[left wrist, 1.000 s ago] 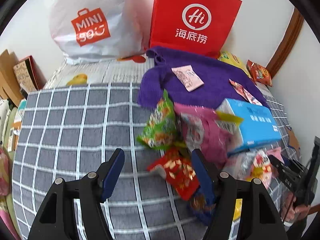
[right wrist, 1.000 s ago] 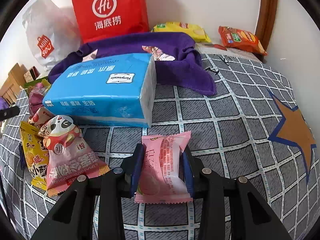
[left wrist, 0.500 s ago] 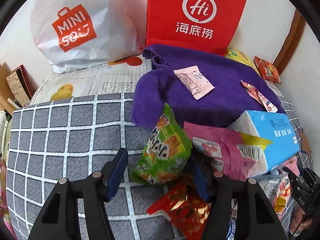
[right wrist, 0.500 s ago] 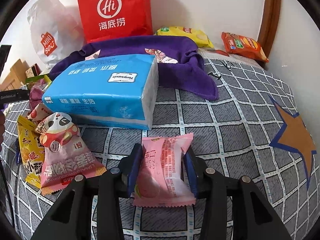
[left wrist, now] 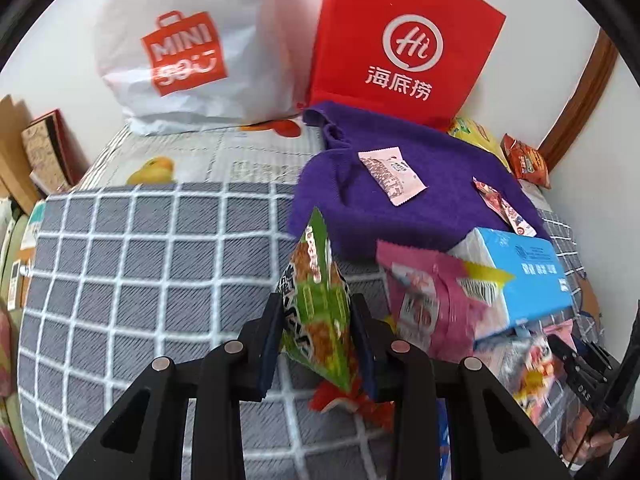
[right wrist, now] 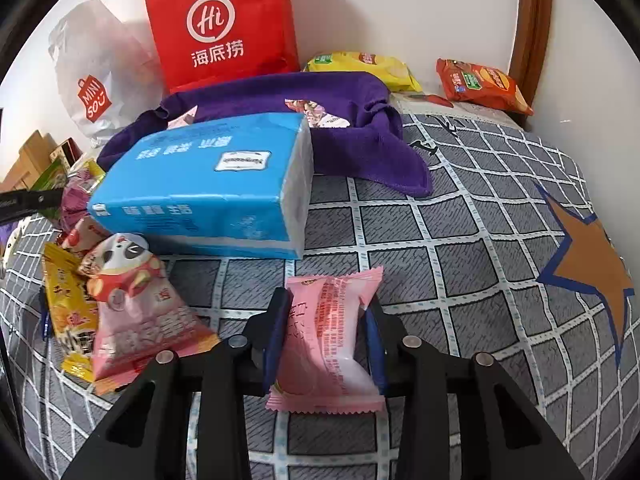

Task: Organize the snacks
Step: 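Grasp and lift the green snack bag with the left tool while the right tool lifts the pink packet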

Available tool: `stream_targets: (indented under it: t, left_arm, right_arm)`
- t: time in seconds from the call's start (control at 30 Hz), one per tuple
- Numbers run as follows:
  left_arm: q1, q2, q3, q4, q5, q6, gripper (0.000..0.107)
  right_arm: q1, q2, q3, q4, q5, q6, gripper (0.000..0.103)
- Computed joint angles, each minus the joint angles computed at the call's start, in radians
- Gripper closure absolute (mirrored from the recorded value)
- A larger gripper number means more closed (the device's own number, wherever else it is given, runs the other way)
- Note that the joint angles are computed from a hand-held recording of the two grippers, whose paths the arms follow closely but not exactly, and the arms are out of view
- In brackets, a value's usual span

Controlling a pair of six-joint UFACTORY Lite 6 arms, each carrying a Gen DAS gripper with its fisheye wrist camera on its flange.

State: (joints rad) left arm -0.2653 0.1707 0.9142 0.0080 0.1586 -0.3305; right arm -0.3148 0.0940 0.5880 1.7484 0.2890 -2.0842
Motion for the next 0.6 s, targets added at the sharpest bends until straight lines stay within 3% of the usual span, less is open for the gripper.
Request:
stream_targets:
  t: [0.33, 0.6]
  left_arm:
    - [-0.038, -0.299, -0.219, -0.373, 0.033, 0.324, 0.076]
    - [-0.156, -0.411, -0.276, -0.085, 0.034, -0.009, 0.079]
  right_arm:
    - [0.001, -0.276, -0.133, -0.281, 0.030, 0.282, 0.072]
    - [-0.022, -0.457, -0.186, -0.559, 0.087, 0.565, 0.072]
